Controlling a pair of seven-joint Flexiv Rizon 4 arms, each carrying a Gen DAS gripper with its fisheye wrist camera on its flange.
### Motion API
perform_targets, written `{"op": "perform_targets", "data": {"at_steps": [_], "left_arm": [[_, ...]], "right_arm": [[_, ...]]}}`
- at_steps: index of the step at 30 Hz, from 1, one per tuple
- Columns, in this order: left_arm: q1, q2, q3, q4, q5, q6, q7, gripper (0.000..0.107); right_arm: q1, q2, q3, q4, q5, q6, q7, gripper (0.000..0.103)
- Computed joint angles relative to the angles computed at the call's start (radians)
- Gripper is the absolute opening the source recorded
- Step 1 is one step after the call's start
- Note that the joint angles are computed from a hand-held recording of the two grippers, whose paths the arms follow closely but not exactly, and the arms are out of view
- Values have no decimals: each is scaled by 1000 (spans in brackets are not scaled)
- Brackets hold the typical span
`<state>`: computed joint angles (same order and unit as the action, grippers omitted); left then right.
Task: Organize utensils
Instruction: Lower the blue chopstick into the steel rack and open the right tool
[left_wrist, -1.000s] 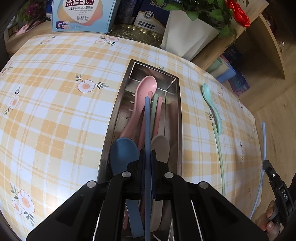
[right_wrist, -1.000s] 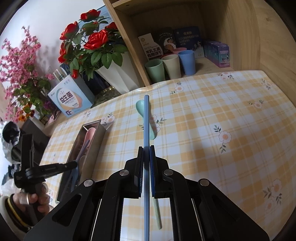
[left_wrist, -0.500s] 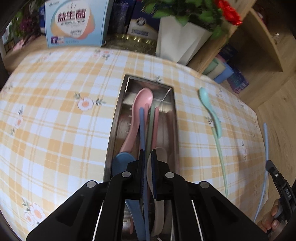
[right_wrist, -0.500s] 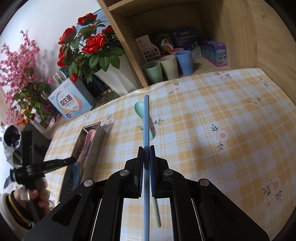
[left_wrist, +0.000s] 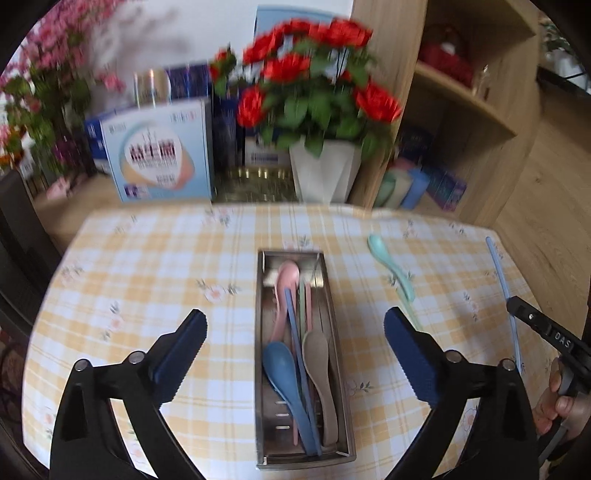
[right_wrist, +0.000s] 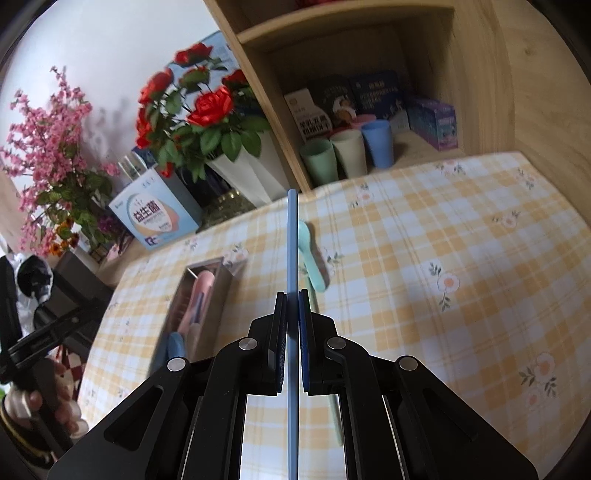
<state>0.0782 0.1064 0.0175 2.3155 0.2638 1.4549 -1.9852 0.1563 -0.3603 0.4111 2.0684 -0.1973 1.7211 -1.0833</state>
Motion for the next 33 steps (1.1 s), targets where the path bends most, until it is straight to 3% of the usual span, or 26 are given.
{"op": "perform_targets", "data": {"at_steps": [7, 10, 13, 18, 21, 28, 33], "left_arm": [[87, 130, -58, 40, 148, 43, -62, 97], [67, 156, -33, 80, 92, 80, -9, 97], [40, 179, 8, 130, 13, 127, 63, 97], [72, 216, 14, 193, -47, 169, 128, 97], [23, 215, 79, 234, -110, 224, 198, 97], [55, 230, 100, 304, -183, 272, 292, 97], [-24, 200, 187, 332, -273, 323, 367, 97]], "right_arm": [[159, 82, -147, 31, -12, 5, 32, 6], [271, 112, -252, 50, -33, -1, 61, 6], [320, 123, -287, 56, -55, -15, 82, 6], [419, 133, -372, 67, -117, -29, 141, 6], [482, 131, -427, 69, -165, -40, 191, 6], [496, 69, -407, 16, -226, -103, 278, 6], [463, -12, -321, -70, -218, -179, 296, 6]]}}
